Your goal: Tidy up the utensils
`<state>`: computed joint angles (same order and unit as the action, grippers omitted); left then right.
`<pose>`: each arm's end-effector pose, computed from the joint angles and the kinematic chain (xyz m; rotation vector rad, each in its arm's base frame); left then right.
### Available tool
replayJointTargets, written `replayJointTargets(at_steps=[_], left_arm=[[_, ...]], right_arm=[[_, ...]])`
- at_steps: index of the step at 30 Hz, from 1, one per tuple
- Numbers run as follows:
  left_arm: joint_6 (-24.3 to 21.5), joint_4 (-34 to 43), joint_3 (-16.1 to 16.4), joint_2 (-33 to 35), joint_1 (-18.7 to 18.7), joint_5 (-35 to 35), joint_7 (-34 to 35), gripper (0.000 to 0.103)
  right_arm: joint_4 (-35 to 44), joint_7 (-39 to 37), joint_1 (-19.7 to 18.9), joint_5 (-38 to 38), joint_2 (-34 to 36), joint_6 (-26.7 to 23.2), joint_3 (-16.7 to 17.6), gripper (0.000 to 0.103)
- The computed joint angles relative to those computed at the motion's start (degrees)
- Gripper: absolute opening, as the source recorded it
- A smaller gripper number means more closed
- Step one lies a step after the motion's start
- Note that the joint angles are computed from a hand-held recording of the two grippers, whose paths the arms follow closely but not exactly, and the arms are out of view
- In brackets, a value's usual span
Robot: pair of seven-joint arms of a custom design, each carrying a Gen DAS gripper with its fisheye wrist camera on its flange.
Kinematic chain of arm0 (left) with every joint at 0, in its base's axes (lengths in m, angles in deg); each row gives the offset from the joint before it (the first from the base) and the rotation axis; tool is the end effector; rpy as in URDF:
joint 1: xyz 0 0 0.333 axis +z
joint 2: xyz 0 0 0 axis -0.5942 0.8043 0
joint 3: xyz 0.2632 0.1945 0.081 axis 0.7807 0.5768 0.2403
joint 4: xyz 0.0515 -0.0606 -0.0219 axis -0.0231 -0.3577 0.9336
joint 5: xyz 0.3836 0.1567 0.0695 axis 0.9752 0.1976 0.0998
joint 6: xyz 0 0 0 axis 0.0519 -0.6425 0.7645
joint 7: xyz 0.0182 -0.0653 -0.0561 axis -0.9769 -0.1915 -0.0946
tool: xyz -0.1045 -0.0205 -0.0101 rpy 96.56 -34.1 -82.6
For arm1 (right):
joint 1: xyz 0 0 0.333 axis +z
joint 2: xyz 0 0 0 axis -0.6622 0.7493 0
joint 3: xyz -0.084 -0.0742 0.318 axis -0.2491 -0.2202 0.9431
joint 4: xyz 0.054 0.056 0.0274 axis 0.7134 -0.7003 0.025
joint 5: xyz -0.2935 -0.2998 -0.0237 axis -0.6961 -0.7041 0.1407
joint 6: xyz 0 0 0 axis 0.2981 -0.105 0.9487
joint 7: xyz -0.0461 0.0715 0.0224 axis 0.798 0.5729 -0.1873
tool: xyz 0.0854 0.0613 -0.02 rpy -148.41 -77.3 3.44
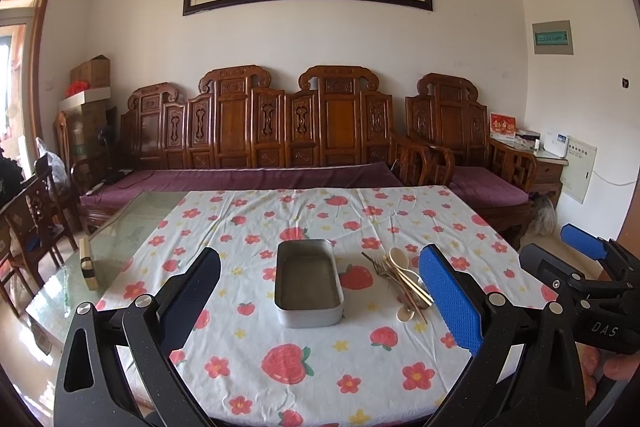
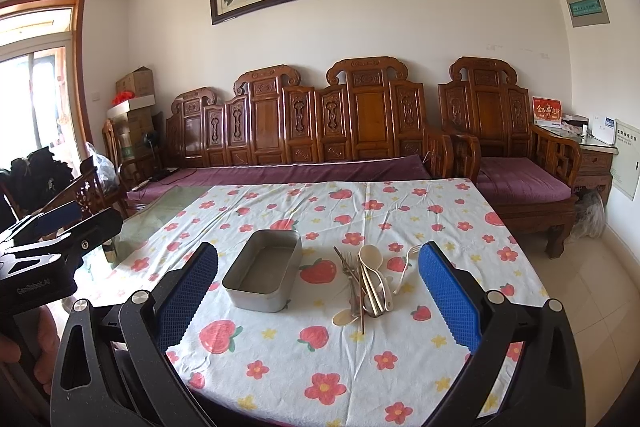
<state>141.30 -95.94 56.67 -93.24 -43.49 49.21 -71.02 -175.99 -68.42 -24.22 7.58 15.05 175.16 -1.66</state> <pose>0.4810 -0.2391 0.6114 -1.6512 1.2036 -0.7982 0.5789 0.1499 0.5878 -1.6905 1.0282 -0.5368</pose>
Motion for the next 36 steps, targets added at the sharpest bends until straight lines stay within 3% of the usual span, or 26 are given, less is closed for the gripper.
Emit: replayJointTargets(at_steps=[36], left_arm=[[0.10,-0.42,-0.22,-0.35,0.07,0.50,-0.74,0.096]], right_arm=[[0.03,-0.08,0.35,0.37,0.11,0.38,0.19,0.100]])
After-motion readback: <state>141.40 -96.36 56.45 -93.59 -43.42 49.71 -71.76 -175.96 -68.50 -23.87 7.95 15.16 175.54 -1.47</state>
